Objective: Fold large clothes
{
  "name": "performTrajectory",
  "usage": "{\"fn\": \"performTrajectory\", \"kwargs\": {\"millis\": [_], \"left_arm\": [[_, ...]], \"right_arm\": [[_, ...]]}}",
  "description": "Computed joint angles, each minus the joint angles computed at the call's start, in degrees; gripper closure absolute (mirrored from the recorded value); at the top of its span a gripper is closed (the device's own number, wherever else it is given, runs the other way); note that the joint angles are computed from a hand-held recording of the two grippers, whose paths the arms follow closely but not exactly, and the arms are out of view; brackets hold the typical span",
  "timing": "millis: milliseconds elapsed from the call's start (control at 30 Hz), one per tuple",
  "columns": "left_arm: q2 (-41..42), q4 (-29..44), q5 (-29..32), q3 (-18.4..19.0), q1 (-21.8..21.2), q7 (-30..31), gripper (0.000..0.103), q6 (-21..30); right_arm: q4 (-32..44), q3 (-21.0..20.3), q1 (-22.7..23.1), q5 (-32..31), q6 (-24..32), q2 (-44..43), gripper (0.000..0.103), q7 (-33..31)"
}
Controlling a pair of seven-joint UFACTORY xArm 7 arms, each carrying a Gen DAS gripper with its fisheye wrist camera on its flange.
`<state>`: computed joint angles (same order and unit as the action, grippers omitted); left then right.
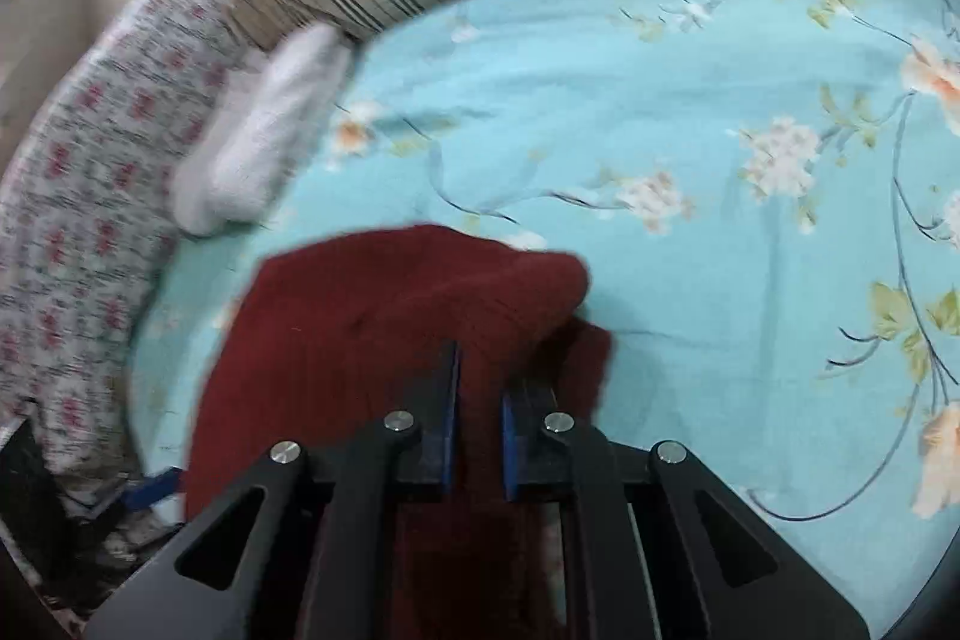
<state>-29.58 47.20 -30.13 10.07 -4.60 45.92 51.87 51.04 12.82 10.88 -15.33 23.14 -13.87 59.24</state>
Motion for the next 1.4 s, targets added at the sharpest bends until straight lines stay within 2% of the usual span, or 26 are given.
{"fn": "performTrajectory", "kwargs": {"millis": [33,100,167,233,300,333,367,400,433,500,633,767,833,900,1033,1133,1167,1200,1400], "left_arm": [[0.1,0.1,-0.1,0.0,0.0,0.0,0.037,0.0],[-0.4,-0.4,0.3,-0.3,0.1,0.0,0.037,-0.7],[-0.8,-0.8,0.5,-0.3,0.1,0.0,0.037,-0.9],[-0.6,-0.8,0.2,0.0,0.0,-0.3,0.037,-0.6],[-0.6,-1.1,0.4,-0.4,0.2,-1.1,0.035,-1.1],[-0.7,-1.4,0.8,-0.8,0.3,-1.6,0.035,-1.5],[-0.9,-1.7,1.0,-1.1,0.2,-1.7,0.033,-1.9],[-1.0,-2.1,1.1,-1.2,-0.1,-1.4,0.030,-2.4],[-1.0,-2.5,1.6,-1.6,-0.1,-1.5,0.030,-3.4],[-0.8,-2.1,2.4,-1.7,-0.1,-2.4,0.029,-3.3],[-2.0,-1.8,3.2,-1.0,0.2,-3.7,0.029,-2.0],[-5.3,-2.6,3.7,0.4,0.9,-4.5,0.028,0.7],[-7.5,-3.8,4.9,0.5,1.7,-4.8,0.021,1.9],[-10.1,-5.7,6.6,0.7,2.6,-5.0,0.021,3.1],[-14.9,-8.8,8.8,1.8,3.4,-3.7,0.019,5.4],[-19.4,-13.1,12.9,0.2,4.8,-2.4,0.018,4.8],[-20.9,-14.6,14.2,-0.2,4.9,-1.8,0.018,4.6],[-22.5,-16.1,15.4,-0.4,4.8,-1.1,0.018,4.7],[-27.4,-17.7,18.6,-0.2,4.5,0.2,0.018,7.1]], "right_arm": [[-0.5,0.5,-0.5,-1.5,0.4,-0.9,0.085,1.8],[-1.4,4.3,-3.4,-8.2,2.2,-5.0,0.082,7.7],[-3.4,6.7,-4.3,-11.8,0.5,-9.6,0.083,11.0],[-4.9,5.7,-1.1,-9.3,-2.0,-11.2,0.083,7.4],[-4.0,4.7,2.2,-6.6,1.5,-9.3,0.083,3.4],[-3.4,5.5,2.0,-4.9,4.3,-7.6,0.083,1.3],[-3.7,6.1,1.1,-3.8,4.7,-6.4,0.084,0.4],[-5.3,4.4,2.2,-3.6,2.7,-5.9,0.085,1.0],[-7.8,3.9,1.4,-3.8,-1.3,-6.6,0.086,2.3],[-9.3,2.5,1.8,-1.1,-3.9,-7.6,0.087,1.6],[-8.1,5.2,0.9,-0.8,-0.4,-10.6,0.084,2.7],[-9.4,8.1,1.0,-0.8,0.5,-16.0,0.082,4.8],[-10.1,10.1,1.4,-0.7,2.1,-18.5,0.076,6.3],[-10.9,11.4,2.3,-0.1,3.9,-20.6,0.067,7.1],[-12.5,14.6,4.5,1.0,9.5,-24.5,0.064,9.6],[-13.2,17.3,6.3,1.2,14.3,-26.4,0.037,12.1],[-13.4,17.8,6.9,1.4,15.5,-26.7,0.024,12.8],[-13.7,18.2,7.8,1.6,16.7,-26.9,0.021,13.3],[-11.3,18.4,11.3,0.8,22.6,-26.4,0.021,12.0]]}}
